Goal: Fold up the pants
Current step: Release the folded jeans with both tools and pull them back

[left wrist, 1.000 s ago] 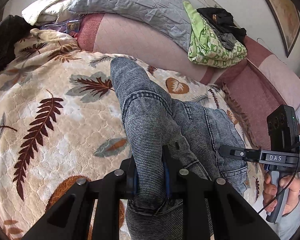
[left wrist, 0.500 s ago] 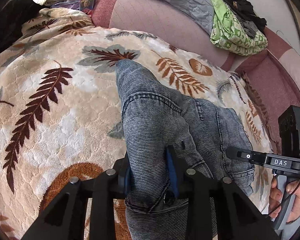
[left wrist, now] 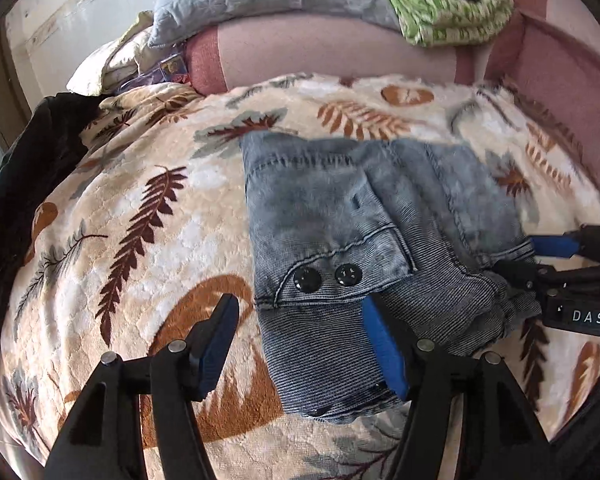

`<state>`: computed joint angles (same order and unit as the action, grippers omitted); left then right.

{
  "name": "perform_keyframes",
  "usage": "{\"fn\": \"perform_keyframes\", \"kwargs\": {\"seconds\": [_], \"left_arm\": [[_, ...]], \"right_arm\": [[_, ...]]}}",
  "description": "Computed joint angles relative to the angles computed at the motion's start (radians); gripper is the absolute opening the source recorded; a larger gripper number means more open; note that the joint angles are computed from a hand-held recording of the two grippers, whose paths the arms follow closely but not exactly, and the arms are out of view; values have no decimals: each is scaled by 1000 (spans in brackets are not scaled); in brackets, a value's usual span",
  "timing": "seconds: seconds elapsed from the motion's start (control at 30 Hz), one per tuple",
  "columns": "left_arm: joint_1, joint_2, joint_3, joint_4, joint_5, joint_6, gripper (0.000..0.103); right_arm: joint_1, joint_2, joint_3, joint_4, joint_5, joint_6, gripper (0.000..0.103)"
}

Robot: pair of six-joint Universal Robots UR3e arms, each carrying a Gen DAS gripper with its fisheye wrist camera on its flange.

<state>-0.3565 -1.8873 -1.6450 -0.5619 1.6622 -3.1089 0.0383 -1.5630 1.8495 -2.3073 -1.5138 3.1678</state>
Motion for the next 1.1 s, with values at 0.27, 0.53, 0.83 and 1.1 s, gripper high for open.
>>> {"fn": "perform_keyframes", "kwargs": {"seconds": [0.27, 0.53, 0.83, 1.1], "left_arm": [[24, 109, -73, 25, -28, -51, 68], [-72, 304, -208, -6, 23, -264, 81], [-208, 429, -221, -101, 139, -368, 81], [-261, 511, -226, -135, 214, -402, 88]], "right_arm": [[-68, -134, 89, -41, 51, 16, 71], [-71, -601, 335, -17, 55, 101, 91], [141, -802, 405, 82, -160, 217, 93], [344, -725, 372, 6, -300, 266, 103]]}}
